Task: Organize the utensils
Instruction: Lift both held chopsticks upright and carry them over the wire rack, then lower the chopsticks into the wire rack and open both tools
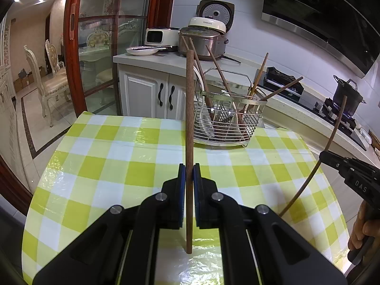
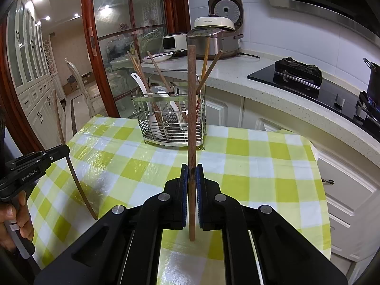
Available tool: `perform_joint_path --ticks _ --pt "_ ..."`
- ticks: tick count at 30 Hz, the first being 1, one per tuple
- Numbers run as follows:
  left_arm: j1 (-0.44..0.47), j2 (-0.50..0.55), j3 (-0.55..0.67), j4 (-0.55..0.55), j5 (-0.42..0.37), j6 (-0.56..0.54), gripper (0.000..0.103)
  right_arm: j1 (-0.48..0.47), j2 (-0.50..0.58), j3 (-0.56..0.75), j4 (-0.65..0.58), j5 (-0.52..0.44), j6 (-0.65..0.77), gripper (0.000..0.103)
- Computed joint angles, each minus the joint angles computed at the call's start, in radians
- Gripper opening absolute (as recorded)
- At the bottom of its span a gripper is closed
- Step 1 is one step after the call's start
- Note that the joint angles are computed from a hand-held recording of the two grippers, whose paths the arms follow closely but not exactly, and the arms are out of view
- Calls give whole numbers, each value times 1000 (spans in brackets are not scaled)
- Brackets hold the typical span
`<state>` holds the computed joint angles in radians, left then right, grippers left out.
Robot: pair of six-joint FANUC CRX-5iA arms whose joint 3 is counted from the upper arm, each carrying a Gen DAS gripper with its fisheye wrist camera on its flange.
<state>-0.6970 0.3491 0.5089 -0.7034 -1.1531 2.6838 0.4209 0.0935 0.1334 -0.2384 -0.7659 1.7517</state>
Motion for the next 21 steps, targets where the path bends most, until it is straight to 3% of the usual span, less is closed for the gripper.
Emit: perform_joint_path --ticks 21 --pt "8 7 19 -9 13 -1 7 3 1 7 7 21 -7 8"
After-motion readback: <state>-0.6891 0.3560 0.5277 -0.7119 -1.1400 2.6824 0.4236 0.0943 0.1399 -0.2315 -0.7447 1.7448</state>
